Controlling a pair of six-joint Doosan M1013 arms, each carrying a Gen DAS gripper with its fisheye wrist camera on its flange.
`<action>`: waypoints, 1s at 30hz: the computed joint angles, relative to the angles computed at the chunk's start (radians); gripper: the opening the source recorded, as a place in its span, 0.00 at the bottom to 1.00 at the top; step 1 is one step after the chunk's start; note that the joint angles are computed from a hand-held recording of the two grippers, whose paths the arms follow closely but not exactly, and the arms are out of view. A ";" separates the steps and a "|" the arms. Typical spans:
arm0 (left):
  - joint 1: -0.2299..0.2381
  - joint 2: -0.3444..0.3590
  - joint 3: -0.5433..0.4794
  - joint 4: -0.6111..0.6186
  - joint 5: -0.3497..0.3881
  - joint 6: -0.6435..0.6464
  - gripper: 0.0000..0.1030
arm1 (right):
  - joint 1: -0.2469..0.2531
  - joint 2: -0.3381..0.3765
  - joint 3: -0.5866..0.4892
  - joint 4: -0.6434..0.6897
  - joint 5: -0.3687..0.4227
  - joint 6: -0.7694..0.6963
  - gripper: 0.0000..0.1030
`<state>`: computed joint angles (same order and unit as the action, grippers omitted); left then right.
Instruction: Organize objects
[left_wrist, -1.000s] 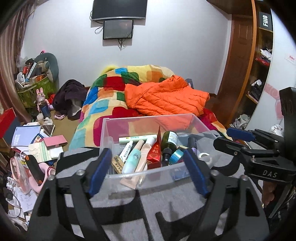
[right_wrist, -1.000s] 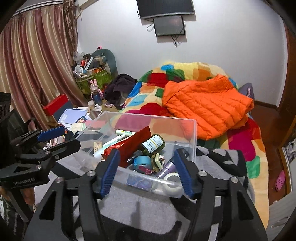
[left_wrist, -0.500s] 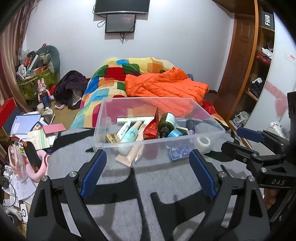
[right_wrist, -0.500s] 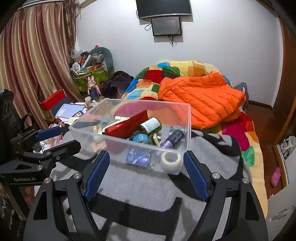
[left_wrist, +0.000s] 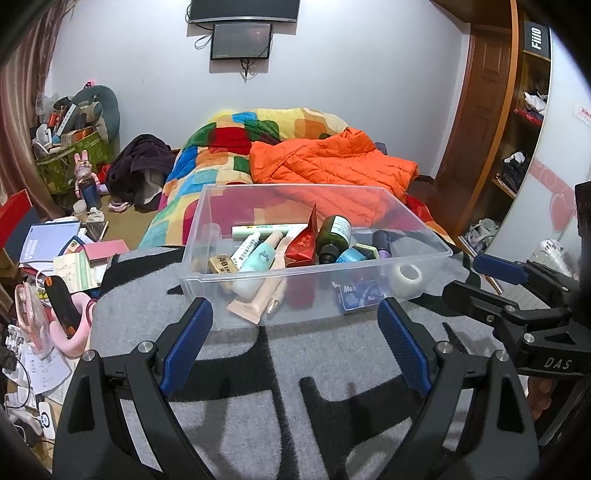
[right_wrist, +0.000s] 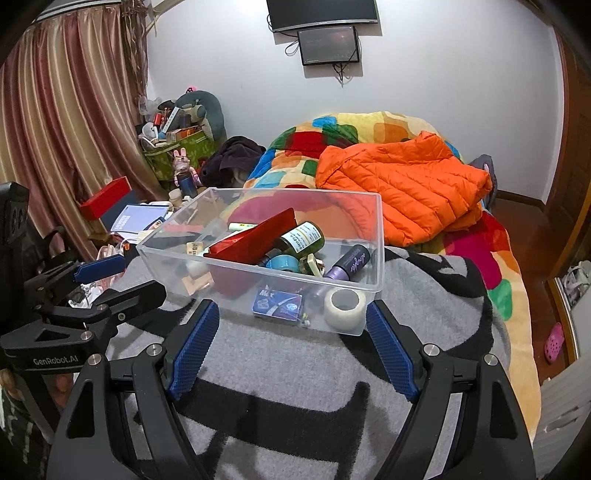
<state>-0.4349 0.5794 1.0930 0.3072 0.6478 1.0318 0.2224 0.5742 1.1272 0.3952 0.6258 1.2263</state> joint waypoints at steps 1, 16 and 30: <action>0.000 -0.001 0.002 -0.001 -0.002 0.001 0.89 | 0.000 0.000 0.000 0.000 0.000 -0.001 0.77; 0.002 -0.001 0.000 -0.012 -0.003 0.014 0.89 | 0.000 0.001 -0.002 0.003 0.001 -0.002 0.77; 0.000 0.000 -0.007 -0.004 0.014 0.007 0.93 | 0.002 0.001 -0.005 0.005 -0.005 0.014 0.77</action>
<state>-0.4347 0.5790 1.0863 0.3028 0.6618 1.0392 0.2247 0.5753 1.1218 0.4000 0.6211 1.2403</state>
